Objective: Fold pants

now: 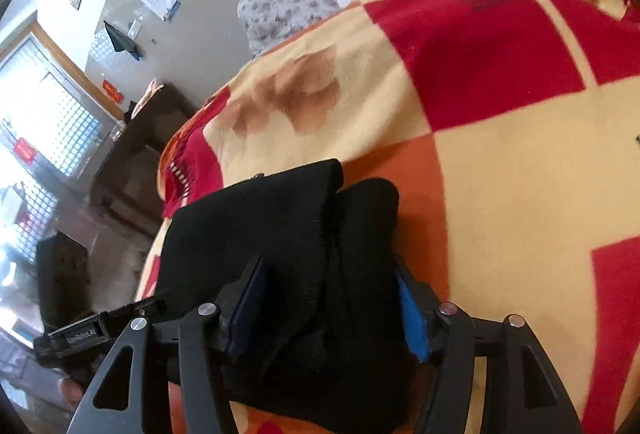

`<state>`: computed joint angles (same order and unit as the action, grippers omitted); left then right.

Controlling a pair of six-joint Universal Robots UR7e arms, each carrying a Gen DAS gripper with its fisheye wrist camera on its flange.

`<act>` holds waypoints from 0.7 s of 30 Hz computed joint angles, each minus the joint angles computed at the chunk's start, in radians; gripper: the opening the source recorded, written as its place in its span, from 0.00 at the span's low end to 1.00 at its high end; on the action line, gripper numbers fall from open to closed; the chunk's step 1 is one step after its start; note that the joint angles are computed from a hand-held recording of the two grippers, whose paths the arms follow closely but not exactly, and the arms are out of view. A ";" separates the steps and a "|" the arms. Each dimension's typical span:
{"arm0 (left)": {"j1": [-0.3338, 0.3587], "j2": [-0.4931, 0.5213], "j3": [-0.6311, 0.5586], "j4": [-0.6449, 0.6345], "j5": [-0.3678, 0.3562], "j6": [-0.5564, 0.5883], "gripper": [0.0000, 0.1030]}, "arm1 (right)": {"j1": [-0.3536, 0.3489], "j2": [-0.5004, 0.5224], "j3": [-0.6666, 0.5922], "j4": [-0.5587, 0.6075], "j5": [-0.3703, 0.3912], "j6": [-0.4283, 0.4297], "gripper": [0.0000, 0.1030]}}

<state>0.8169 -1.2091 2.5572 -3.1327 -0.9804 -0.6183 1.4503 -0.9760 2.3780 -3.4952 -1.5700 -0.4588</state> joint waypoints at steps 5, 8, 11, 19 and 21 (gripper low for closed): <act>-0.013 0.008 -0.071 0.043 0.057 0.090 0.48 | 0.008 -0.012 0.015 -0.055 0.018 0.003 0.46; 0.013 0.031 -0.117 0.096 0.054 0.111 0.48 | 0.021 0.016 0.001 -0.088 -0.023 0.006 0.48; 0.031 0.045 -0.102 0.071 0.063 0.087 0.53 | 0.031 0.020 -0.012 -0.071 -0.057 0.004 0.50; -0.022 0.015 -0.058 0.119 0.146 -0.008 0.58 | 0.154 -0.006 0.042 -0.190 -0.124 -0.084 0.50; -0.036 0.022 -0.054 0.124 0.168 -0.021 0.58 | 0.202 0.045 0.036 -0.225 -0.208 -0.119 0.50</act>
<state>0.7811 -1.1866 2.5033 -3.0091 -0.8128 -0.6398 1.6528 -0.9313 2.4141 -3.7205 -1.7783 -0.5781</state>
